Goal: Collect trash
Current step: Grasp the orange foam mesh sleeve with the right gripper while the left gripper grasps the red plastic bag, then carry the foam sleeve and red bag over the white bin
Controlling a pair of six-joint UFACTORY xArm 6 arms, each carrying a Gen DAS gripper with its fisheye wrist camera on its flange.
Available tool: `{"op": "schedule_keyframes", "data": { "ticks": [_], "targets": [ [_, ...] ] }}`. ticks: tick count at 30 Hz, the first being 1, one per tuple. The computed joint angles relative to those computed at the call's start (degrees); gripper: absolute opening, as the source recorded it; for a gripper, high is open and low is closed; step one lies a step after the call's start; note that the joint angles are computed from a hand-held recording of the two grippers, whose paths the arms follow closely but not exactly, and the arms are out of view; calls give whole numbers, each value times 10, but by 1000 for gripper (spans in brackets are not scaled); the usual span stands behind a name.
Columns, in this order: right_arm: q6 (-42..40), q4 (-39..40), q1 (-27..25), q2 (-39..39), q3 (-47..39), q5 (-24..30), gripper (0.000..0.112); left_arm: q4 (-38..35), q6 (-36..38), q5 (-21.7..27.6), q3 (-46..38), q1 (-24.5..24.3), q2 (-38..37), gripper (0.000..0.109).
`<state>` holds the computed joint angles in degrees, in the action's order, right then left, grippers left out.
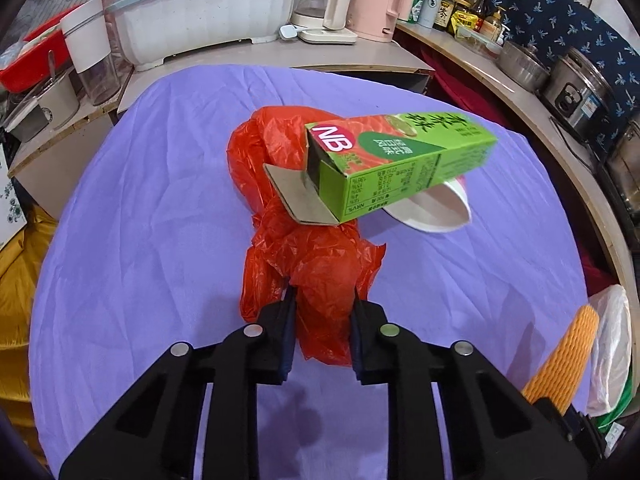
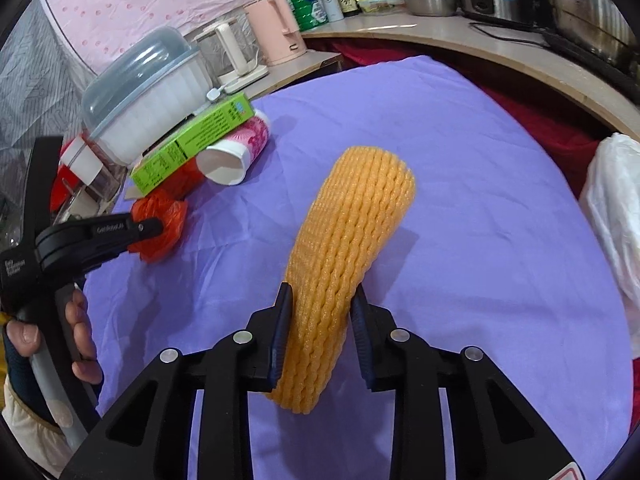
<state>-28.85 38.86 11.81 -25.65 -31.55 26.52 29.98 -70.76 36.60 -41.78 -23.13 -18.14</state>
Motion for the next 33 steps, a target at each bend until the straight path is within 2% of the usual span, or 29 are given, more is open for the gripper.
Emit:
{"op": "schedule_keyframes", "data": {
  "ticks": [8, 15, 24, 33],
  "targets": [
    [8, -21, -76, -101, 40, 44, 27, 7, -38, 43, 18, -74, -60, 20],
    [-19, -10, -145, -156, 60, 89, 27, 18, -69, 79, 13, -155, -76, 20],
    [-73, 14, -225, -196, 63, 139, 27, 33, -97, 96, -30, -245, -43, 20],
    [-128, 49, -311, -192, 47, 176, 27, 45, -90, 93, -106, -290, 24, 20]
  ]
}}
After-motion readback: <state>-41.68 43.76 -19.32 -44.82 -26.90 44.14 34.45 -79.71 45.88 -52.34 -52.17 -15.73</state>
